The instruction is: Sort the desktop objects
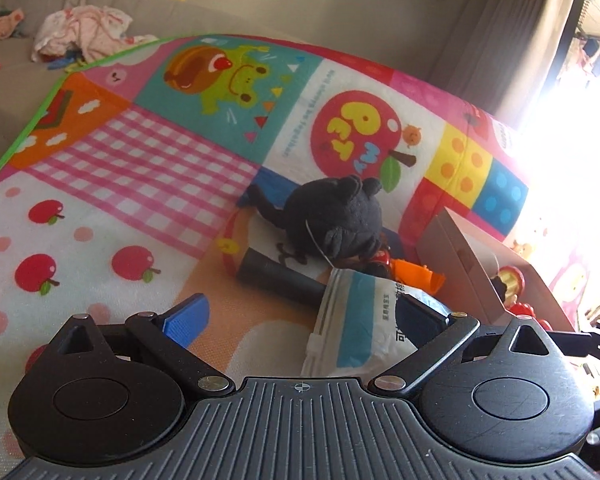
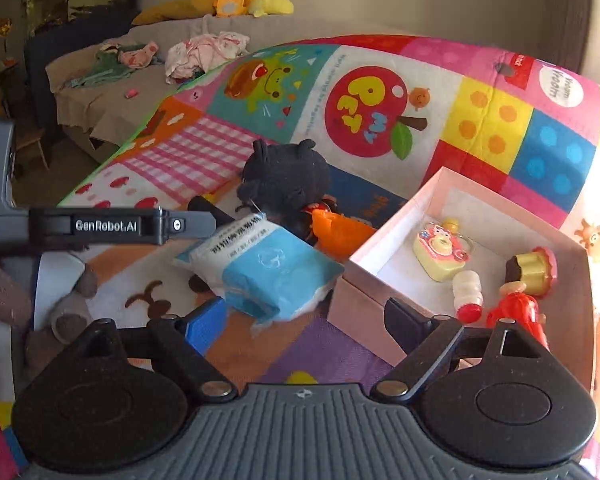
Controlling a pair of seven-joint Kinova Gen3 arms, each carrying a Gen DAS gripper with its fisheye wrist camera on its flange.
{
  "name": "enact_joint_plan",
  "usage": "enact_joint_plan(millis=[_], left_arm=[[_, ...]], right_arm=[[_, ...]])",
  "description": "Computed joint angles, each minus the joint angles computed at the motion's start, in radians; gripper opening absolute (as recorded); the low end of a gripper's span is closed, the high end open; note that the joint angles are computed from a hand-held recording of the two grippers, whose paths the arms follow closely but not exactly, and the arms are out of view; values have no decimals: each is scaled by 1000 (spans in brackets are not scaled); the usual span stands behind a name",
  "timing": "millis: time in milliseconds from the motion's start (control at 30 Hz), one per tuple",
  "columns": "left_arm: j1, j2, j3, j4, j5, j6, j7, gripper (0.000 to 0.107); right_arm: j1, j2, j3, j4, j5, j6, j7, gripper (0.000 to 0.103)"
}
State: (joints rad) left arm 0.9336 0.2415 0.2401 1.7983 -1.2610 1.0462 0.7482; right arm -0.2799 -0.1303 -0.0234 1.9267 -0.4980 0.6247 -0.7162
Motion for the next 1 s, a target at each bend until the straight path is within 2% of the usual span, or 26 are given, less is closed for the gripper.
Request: enact_joint_plan(millis=[100,167,233,300,333,400,467,533,600,700,767,800,933,1000], left_arm=[[-7,-4,3,8,-8,-22,0,102],[-4,-4,1,10,-16,-40,-19,102],[46,-2,-62,0,-9,-79,-72,102],[66,4,-91,-22,8,-115,-142,102],[53,9,-79,-36,16,-127,-182,102],[6,37,-6,-82,20,-101,-264,102],[-28,82,68,-145,19,-23,-345,103],[-37,125,101,-206,24,41,-426,103],[-11,137,60,-252,74,44,-508,103],[69,134,-74,-289,167,-5,-595,103],[85,112,-109,-290,224,-61,-659,103],[76,99,-98,-287,243,-90,-699,103],[25,50,23,-248,253,-184,-862,103],[61,44,25,-253,267,-173,-911,103]], right_arm=[[23,-52,35,21,100,14,-79,87],[103,-85,12,33,139,1,-160,87],[196,-116,-15,46,149,-34,-241,92],[233,-143,2,68,145,-89,-323,99],[224,-154,28,78,145,-110,-358,101],[156,-164,115,87,151,-120,-402,101],[113,-172,170,105,127,-130,-402,102],[75,-182,217,133,84,-140,-381,103],[42,-185,254,153,52,-125,-348,103],[45,-213,220,218,79,-180,-330,103],[28,-237,223,258,98,-220,-314,103],[14,-248,237,271,104,-231,-305,103],[-22,-276,288,306,120,-262,-305,103],[-32,-283,307,320,124,-278,-318,103]])
